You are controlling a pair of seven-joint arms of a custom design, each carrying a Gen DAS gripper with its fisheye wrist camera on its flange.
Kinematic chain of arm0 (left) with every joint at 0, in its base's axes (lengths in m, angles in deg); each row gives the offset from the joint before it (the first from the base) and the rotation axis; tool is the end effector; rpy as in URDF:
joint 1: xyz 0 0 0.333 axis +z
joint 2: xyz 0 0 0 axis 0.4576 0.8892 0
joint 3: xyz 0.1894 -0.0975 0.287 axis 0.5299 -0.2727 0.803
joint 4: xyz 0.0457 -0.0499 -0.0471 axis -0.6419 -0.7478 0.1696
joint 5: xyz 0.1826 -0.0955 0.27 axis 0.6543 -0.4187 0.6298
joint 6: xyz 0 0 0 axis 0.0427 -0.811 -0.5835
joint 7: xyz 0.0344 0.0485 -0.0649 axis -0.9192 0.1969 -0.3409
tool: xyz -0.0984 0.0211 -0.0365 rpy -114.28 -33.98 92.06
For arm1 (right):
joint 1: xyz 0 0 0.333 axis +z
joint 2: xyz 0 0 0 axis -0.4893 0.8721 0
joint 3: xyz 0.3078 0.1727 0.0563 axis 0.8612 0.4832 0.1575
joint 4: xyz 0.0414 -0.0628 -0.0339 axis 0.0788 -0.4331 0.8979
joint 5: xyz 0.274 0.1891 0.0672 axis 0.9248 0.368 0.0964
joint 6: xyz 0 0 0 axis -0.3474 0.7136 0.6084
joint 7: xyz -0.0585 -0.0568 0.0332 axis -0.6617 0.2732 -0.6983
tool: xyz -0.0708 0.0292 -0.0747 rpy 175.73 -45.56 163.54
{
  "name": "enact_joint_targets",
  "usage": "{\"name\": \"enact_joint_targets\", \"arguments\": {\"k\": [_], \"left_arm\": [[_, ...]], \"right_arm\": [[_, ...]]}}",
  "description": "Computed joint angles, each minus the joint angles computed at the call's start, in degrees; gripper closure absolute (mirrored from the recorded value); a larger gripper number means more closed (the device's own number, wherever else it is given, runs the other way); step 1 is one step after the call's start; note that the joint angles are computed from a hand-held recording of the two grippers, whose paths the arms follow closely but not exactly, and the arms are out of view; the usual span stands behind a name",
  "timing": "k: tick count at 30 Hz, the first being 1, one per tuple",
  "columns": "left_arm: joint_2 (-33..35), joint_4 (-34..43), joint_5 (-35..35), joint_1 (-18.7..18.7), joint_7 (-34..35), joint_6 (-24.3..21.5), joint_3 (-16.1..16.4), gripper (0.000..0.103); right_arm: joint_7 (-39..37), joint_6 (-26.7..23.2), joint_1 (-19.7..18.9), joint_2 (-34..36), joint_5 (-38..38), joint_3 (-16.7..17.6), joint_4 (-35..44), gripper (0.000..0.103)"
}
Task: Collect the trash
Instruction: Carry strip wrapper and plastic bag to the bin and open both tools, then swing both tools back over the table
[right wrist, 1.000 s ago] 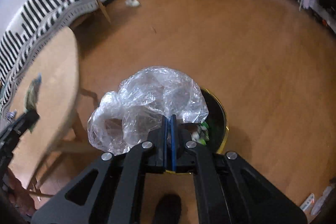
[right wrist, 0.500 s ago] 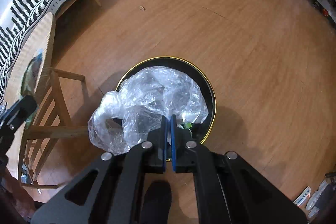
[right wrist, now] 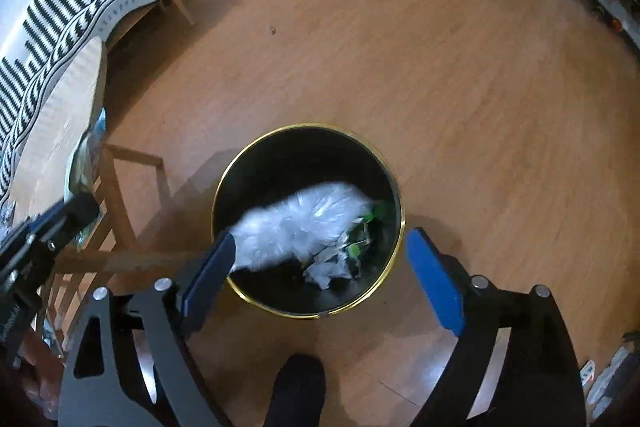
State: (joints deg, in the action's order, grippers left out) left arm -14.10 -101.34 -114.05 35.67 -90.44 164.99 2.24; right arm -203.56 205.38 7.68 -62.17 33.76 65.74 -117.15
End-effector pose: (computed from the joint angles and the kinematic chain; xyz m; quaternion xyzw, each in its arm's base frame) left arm 0.5798 -0.0513 0.3398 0.2841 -0.8979 0.3359 0.0184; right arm 0.4245 0.3447 0.3253 -0.3713 0.9049 -0.1375 0.1559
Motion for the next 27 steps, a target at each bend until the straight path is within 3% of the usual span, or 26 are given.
{"name": "enact_joint_targets", "arguments": {"k": [7, 11, 12, 14, 15, 16, 23, 27], "left_arm": [[0.2, -0.3, 0.7, -0.6, -0.8, -0.8, -0.3, 0.09], [0.8, 1.1, 1.3, -0.5, -1.8, -3.6, -0.5, 0.089], [0.9, 1.3, 1.4, -0.3, -2.0, -4.5, -0.5, 0.086], [1.2, 2.0, 1.6, -0.4, -3.1, -5.9, -0.4, 0.067], [1.4, 2.4, 1.1, -0.2, -3.5, -6.7, -0.4, 0.047], [1.5, 2.7, 0.6, 0.0, -3.6, -7.5, -0.5, 0.036], [1.5, 3.7, 1.1, 0.0, -4.0, -9.5, 0.3, 0.032], [1.6, 5.4, 1.0, 1.2, -4.1, -10.0, 1.0, 0.024]], "right_arm": [[2.5, 1.0, -0.3, -1.2, -1.2, 0.0, -2.1, 0.018], [6.1, -0.2, 0.1, -2.7, -2.9, -0.3, -3.3, 0.018], [7.1, -0.6, 0.1, -2.8, -3.3, -0.1, -3.3, 0.018], [8.9, -1.7, 0.1, -3.7, -4.3, 0.3, -3.7, 0.018], [9.4, -2.2, -0.1, -3.9, -4.6, 0.6, -3.7, 0.018], [9.9, -2.5, -0.3, -4.2, -4.9, 0.9, -3.8, 0.018], [11.5, -5.2, -1.4, -4.7, -6.1, 2.7, -2.4, 0.018], [9.1, -5.9, -1.4, -2.8, -5.8, 3.0, 1.4, 0.018]]}}
